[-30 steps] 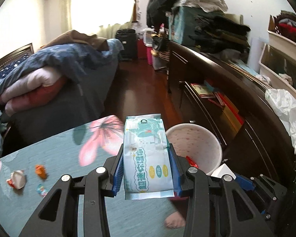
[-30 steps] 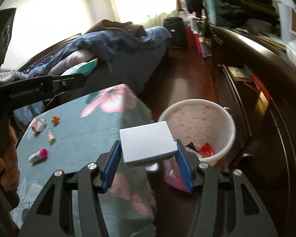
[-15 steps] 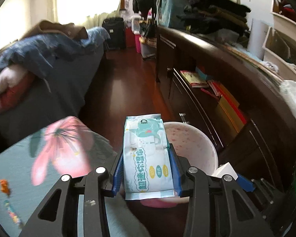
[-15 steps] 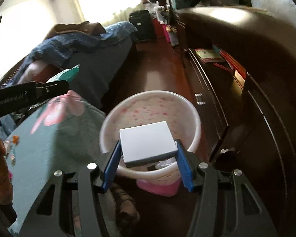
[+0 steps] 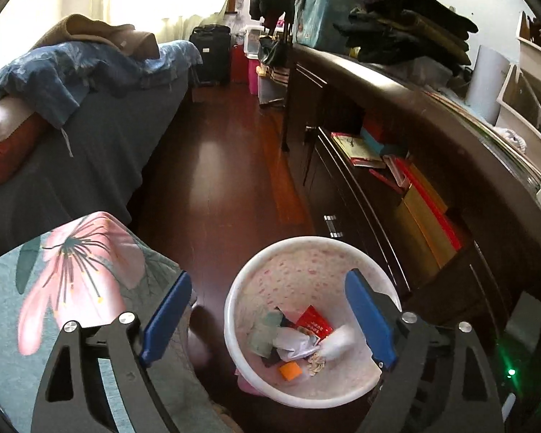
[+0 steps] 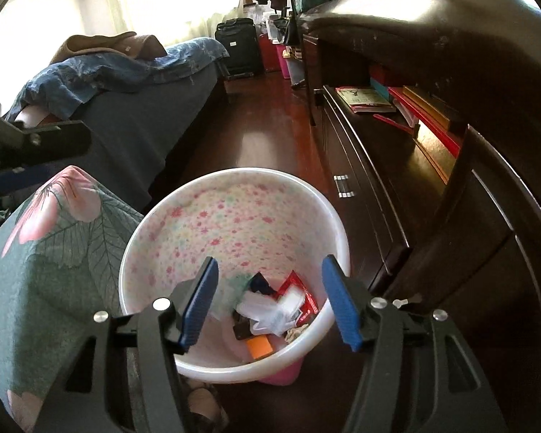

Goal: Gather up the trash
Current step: 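Move both tools back over the remaining trash on the table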

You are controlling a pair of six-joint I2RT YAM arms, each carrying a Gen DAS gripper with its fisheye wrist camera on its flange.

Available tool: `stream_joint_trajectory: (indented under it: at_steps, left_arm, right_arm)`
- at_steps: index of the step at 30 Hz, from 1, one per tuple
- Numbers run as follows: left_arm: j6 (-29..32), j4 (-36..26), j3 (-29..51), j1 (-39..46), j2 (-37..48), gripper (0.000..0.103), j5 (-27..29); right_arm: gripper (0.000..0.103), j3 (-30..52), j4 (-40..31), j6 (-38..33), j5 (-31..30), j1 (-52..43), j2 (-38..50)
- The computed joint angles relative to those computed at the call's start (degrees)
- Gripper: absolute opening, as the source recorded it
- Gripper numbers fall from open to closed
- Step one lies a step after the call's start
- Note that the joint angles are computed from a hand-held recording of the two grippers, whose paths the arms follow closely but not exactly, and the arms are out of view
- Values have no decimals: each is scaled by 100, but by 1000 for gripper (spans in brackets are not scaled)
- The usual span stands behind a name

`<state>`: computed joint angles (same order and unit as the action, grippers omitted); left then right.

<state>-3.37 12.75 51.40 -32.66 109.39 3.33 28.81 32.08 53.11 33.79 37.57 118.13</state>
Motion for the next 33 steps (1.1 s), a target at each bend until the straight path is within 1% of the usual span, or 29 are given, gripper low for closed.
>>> stream_joint_trajectory:
  at_steps: [3,5,8,10,14,15,17,20,22,24,25,27,31,33]
  left_arm:
    - [-3,-33,-104,65,-170,87,104]
    - [52,-28,-261,85,-370,87,80]
    - [198,34,-593,136,-754,87,-9]
    - [274,29,-855,225,-1089,88,-42]
    - [425,-93,-1404,620,-1858,90,162]
    - [495,-177,-1555,795,-2099,91,252]
    - [628,-307,-1768,1063,-2448,92,372]
    - [942,-588,-2044,1729,-3005,93,626]
    - [1161,-738,-2154,2246,-3246,96,874]
    - [1411,-889,-2222,2816,-3409,96,1123]
    - [1607,-955,-2219,3225,-3420,96,1277]
    - [1820,-968,-2210,3700,-3372,98,1437]
    - [2393,-905,-1930,4921,-2787,98,1757]
    - [2546,-833,-1733,5289,-2451,99,1832]
  right_arm:
    - [62,39,-154,83,20,55,-38]
    - [62,46,-300,160,39,138,-124]
    - [65,111,-819,450,229,482,-344]
    - [67,200,-1296,717,349,783,-534]
    - [73,490,-2268,1184,592,1454,-942]
    - [75,626,-2575,1307,673,1656,-1032]
    - [77,940,-3081,1424,776,1998,-1142]
    - [80,1524,-3785,1504,836,2384,-1123]
    - [81,2028,-4062,1303,860,2660,-1023]
    - [83,2483,-4286,1128,897,2840,-871]
    - [83,2708,-4379,1011,909,2913,-792]
    - [84,3260,-4567,707,875,3040,-575]
    - [85,4231,-4784,92,713,3177,-106]
    - [85,4887,-5001,-214,610,3220,250]
